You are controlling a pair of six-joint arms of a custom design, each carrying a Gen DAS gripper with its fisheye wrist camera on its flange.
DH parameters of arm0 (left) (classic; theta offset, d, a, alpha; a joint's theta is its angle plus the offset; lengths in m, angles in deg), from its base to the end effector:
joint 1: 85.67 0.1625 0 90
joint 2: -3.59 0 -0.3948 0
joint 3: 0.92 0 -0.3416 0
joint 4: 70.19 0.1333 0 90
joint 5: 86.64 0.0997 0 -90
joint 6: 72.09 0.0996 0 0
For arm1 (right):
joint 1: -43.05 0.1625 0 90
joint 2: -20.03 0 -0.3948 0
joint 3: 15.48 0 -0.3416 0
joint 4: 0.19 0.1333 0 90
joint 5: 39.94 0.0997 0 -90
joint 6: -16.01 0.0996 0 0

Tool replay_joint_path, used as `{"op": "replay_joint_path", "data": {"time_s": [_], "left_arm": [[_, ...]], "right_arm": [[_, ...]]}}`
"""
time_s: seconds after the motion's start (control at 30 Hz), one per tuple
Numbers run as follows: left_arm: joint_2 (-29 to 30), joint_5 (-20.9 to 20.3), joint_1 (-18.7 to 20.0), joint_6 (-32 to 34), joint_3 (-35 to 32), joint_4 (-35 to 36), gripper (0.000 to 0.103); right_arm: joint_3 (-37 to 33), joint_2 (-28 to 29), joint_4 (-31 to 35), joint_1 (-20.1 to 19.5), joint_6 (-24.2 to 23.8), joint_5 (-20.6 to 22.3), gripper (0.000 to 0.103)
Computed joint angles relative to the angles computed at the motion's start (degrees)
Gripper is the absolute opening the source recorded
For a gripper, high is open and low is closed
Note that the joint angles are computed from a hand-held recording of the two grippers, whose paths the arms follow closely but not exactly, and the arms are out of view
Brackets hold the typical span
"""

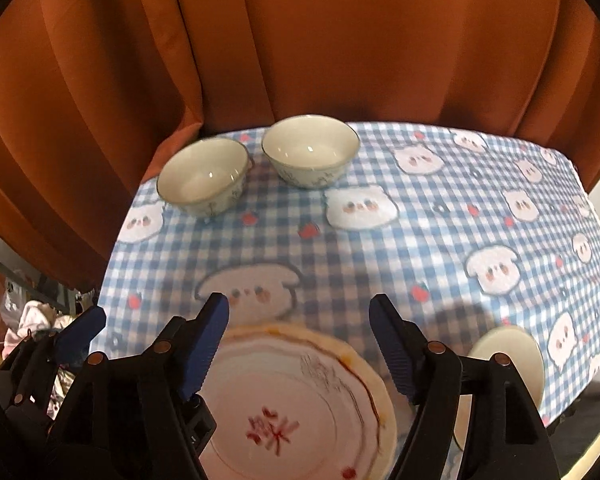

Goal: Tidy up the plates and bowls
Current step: 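Move the right tool to another white bowl and grasp its rim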

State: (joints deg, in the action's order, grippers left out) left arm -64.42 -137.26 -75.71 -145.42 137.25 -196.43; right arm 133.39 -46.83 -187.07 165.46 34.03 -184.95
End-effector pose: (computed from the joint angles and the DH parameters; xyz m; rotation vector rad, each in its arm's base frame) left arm -0.2650 -0.2460 0.0877 0.3923 2.3234 -0.6512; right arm 0.2118 -0.2371 0.1576 0.1308 -2.2629 0.7686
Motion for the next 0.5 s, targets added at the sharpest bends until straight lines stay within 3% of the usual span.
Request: {"op": "replay_joint_path", "data": {"time_s": [0.27,0.5], "left_arm": [[4.0,7.6,8.7,6.2,-5.1,-2.1,0.072],[9.4,11.5,15.5,12.8,-8.8,-8.8,0.072]], "right_arm": [[-7.6,7.0,-9.8,-5.7,-12.8,4.6,0.077],[-14.0,11.3,-12.4,-10.8,-19.9,7.8,0.077]]}}
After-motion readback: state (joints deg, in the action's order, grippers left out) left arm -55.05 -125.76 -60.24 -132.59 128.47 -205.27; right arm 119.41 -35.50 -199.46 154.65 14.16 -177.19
